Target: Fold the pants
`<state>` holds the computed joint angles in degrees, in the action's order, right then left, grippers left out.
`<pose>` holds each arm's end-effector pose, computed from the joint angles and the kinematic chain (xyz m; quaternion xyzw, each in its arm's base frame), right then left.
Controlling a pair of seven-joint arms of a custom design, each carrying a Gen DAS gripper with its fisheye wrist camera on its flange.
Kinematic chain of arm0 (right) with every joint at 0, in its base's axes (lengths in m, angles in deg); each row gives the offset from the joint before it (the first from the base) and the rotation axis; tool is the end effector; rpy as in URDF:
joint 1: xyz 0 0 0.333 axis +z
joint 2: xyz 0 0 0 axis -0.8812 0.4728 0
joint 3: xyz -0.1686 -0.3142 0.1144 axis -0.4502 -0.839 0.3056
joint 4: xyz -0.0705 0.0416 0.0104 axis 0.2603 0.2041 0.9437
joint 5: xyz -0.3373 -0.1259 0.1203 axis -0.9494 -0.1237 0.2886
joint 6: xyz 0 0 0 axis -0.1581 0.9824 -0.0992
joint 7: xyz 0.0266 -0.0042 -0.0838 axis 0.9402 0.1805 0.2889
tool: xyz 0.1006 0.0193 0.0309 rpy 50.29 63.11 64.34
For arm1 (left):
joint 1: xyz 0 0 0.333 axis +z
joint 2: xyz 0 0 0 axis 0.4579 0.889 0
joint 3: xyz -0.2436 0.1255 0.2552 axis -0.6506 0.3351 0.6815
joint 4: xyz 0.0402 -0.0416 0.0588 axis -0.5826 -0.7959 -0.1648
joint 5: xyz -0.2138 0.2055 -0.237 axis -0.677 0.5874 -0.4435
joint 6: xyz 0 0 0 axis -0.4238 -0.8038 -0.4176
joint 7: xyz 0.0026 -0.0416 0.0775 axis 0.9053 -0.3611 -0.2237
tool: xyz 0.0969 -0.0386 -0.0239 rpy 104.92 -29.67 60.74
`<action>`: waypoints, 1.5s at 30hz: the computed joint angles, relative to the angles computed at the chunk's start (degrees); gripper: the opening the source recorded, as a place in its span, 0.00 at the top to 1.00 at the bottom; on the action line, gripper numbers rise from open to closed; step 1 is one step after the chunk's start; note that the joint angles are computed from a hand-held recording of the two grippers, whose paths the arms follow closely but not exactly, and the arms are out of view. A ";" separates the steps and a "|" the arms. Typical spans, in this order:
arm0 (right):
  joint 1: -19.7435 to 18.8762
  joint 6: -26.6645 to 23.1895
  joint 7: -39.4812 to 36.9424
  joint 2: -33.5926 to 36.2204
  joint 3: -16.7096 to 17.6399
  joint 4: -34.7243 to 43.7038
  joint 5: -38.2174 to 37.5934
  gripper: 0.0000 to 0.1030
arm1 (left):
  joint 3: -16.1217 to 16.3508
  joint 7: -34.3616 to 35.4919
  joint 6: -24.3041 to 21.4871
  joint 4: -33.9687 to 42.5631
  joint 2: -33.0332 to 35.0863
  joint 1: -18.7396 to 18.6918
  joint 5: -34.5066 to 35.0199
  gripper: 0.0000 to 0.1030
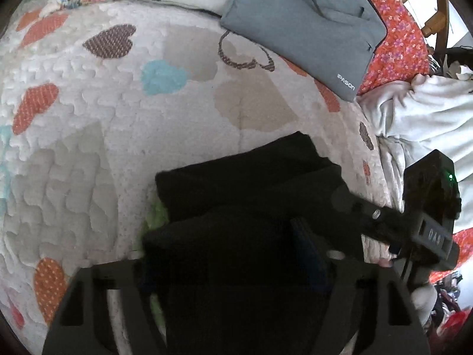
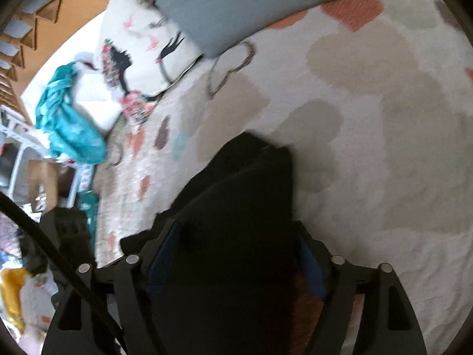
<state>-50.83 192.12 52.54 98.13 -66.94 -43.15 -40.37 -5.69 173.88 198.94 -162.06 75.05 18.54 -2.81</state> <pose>0.6775 0.2619 0.4785 -0.6135 0.6703 0.0672 0.4120 0.6851 -0.2848 0.4889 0.6257 -0.6937 0.3568 0.0005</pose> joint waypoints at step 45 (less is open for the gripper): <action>6.67 15.14 14.13 -8.45 -4.84 -5.63 -24.60 0.70 | 1.92 -5.27 11.97 0.70 -3.57 -2.71 7.76 0.67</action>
<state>-44.16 207.25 66.67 89.68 -71.78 -48.79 -64.96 -3.77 168.61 210.92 -161.36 71.48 15.82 4.95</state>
